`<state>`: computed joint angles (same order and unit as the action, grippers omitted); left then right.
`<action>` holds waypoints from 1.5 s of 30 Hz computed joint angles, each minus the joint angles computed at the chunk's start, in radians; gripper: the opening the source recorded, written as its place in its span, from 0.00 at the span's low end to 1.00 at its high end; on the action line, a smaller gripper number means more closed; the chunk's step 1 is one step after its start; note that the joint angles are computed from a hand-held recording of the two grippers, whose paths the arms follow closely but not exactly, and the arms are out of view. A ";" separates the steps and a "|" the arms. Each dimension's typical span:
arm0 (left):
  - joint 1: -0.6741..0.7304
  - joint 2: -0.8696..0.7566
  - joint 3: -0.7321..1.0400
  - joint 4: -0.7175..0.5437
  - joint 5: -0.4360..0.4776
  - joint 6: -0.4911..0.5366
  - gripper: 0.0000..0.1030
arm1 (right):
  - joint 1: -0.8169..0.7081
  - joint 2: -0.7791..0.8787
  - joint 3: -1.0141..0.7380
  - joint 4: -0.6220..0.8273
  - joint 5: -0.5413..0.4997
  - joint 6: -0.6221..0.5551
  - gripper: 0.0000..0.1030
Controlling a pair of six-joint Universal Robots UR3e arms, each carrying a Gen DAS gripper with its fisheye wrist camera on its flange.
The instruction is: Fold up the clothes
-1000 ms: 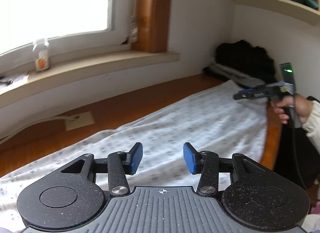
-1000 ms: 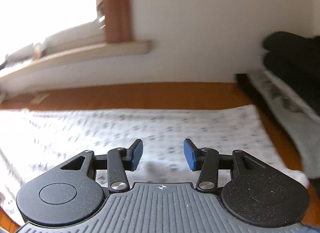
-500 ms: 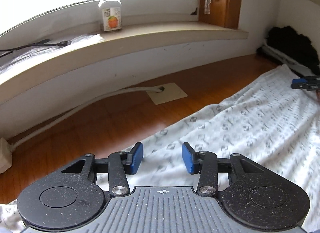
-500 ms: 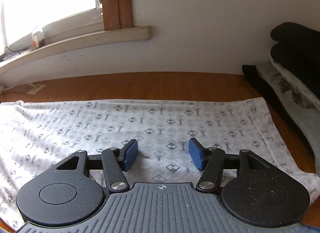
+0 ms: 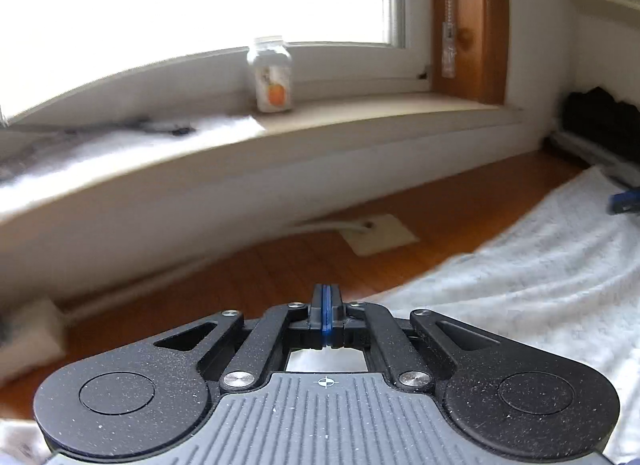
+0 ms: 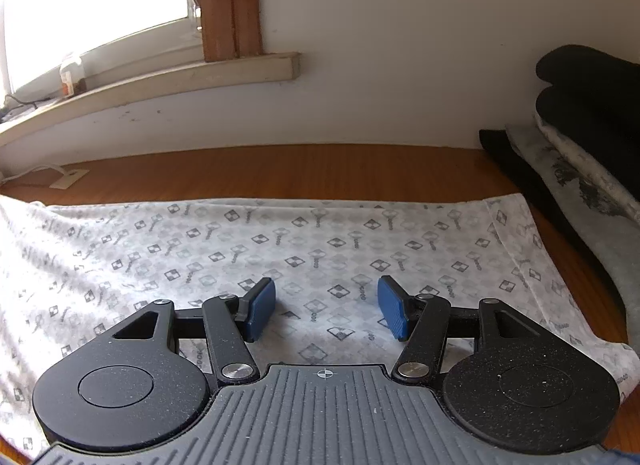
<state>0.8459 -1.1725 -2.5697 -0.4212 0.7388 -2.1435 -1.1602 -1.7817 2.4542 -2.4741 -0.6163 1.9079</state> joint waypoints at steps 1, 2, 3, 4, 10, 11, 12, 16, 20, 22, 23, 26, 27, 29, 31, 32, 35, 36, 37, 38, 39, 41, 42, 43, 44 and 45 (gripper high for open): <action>-0.019 -0.021 0.021 0.004 0.038 -0.008 0.01 | 0.001 0.000 0.002 -0.004 0.000 0.002 0.55; -0.016 -0.027 0.042 -0.030 0.050 -0.001 0.10 | 0.000 0.000 0.002 -0.005 0.000 0.003 0.55; 0.018 -0.009 0.048 -0.083 0.032 0.024 0.18 | 0.000 0.000 0.003 -0.004 0.001 0.003 0.55; 0.063 0.016 0.046 -0.138 0.006 0.057 0.23 | -0.001 0.000 0.003 -0.003 0.001 0.003 0.55; 0.290 0.105 0.082 -0.462 -0.021 0.319 0.57 | 0.010 -0.003 0.022 -0.065 -0.009 0.032 0.56; 0.315 0.113 0.075 -0.469 -0.011 0.344 0.57 | 0.019 -0.014 0.047 -0.122 -0.015 0.047 0.56; 0.340 0.119 0.068 -0.480 -0.009 0.370 0.61 | 0.030 -0.033 0.061 -0.137 -0.011 0.055 0.56; 0.473 0.174 0.040 -0.643 -0.072 0.538 0.66 | 0.148 -0.117 0.036 -0.024 0.039 0.062 0.55; 0.511 0.182 0.047 -0.704 -0.091 0.563 0.72 | 0.441 -0.018 -0.092 -0.022 0.053 0.165 0.41; 0.506 0.159 0.054 -0.687 -0.093 0.544 0.72 | 0.623 0.104 -0.181 -0.122 0.018 0.259 0.37; 0.506 0.151 0.054 -0.678 -0.098 0.533 0.72 | 0.711 0.169 -0.233 -0.168 -0.010 0.306 0.37; 0.556 0.176 0.059 -0.773 -0.145 0.582 0.72 | 0.931 0.343 -0.410 -0.213 -0.070 0.404 0.37; 0.574 0.186 0.063 -0.814 -0.161 0.604 0.72 | 0.990 0.393 -0.470 -0.208 -0.087 0.429 0.37; 0.611 0.204 0.072 -0.898 -0.191 0.650 0.72 | 1.093 0.477 -0.576 -0.198 -0.137 0.467 0.38; 0.625 0.205 0.075 -0.916 -0.204 0.645 0.72 | 1.161 0.534 -0.648 -0.185 -0.191 0.482 0.38; 0.629 0.204 0.076 -0.916 -0.209 0.635 0.72 | 1.191 0.560 -0.681 -0.177 -0.218 0.485 0.38; 0.637 0.212 0.082 -0.943 -0.217 0.650 0.72 | 1.200 0.574 -0.718 -0.109 -0.188 0.461 0.24; 0.638 0.216 0.084 -0.955 -0.218 0.660 0.72 | 1.196 0.569 -0.722 -0.082 -0.181 0.448 0.21; 0.639 0.218 0.088 -0.967 -0.218 0.669 0.73 | 1.192 0.560 -0.720 -0.070 -0.175 0.439 0.21; 0.639 0.216 0.091 -0.972 -0.218 0.674 0.73 | 1.186 0.549 -0.712 -0.069 -0.171 0.432 0.22; 0.639 0.213 0.094 -0.975 -0.218 0.675 0.73 | 1.184 0.545 -0.714 -0.054 -0.169 0.424 0.22; 0.641 0.210 0.097 -0.980 -0.219 0.676 0.73 | 1.185 0.545 -0.734 -0.007 -0.168 0.406 0.25; 0.642 0.208 0.098 -0.983 -0.220 0.678 0.73 | 1.188 0.544 -0.735 -0.004 -0.176 0.398 0.25; 0.644 0.207 0.098 -0.986 -0.221 0.680 0.74 | 1.193 0.543 -0.731 -0.013 -0.190 0.390 0.25; 0.644 0.206 0.098 -0.986 -0.221 0.679 0.76 | 1.195 0.540 -0.727 -0.022 -0.198 0.389 0.22; 0.643 0.204 0.099 -0.982 -0.220 0.674 0.78 | 1.196 0.536 -0.723 -0.029 -0.201 0.391 0.13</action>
